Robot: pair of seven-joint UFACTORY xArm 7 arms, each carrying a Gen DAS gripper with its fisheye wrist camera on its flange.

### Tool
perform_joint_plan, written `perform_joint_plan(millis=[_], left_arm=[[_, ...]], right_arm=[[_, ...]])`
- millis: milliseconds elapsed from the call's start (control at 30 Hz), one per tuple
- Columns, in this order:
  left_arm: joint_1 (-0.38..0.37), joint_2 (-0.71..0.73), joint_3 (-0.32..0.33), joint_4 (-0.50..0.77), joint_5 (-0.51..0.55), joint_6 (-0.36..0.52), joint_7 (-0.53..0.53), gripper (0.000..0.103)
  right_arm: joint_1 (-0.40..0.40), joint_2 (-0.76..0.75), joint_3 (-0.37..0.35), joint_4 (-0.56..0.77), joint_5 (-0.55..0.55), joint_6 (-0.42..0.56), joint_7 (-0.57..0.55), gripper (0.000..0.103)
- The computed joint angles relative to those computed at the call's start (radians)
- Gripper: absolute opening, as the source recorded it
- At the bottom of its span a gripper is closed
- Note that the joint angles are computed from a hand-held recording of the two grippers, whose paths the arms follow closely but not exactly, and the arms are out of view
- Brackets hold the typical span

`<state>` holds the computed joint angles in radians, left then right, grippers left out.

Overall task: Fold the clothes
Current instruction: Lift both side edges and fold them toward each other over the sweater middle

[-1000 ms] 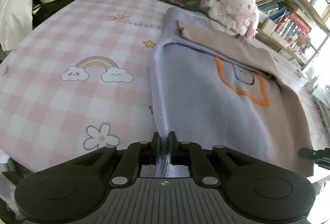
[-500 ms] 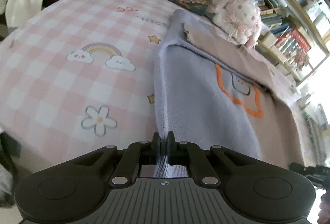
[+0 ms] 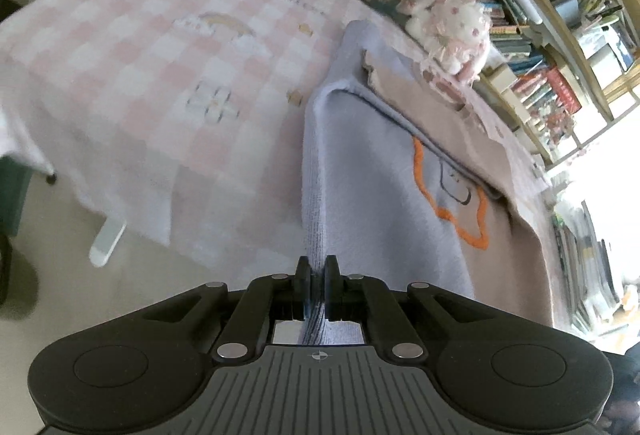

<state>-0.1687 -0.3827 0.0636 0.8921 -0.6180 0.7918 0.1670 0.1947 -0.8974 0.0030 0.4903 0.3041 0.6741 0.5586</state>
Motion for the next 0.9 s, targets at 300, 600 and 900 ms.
perform_joint_plan(millis=[300,600,900], left_arm=[[-0.037,-0.054,0.050,-0.023,-0.158,-0.011,0.009,0.004],[-0.078,0.149,0.045,0.208,-0.562,-0.209,0.146,0.004],[0.011,0.513,-0.072,0.563,-0.489,-0.213,0.078,0.004]], right_arm=[[0.011,-0.168,-0.051,-0.053,0.078,0.062,0.019,0.008],[0.138,-0.072,-0.156,-0.035,0.260,-0.461,0.037,0.008],[0.229,0.265,-0.276,0.149,0.210,-0.655,0.065,0.008]])
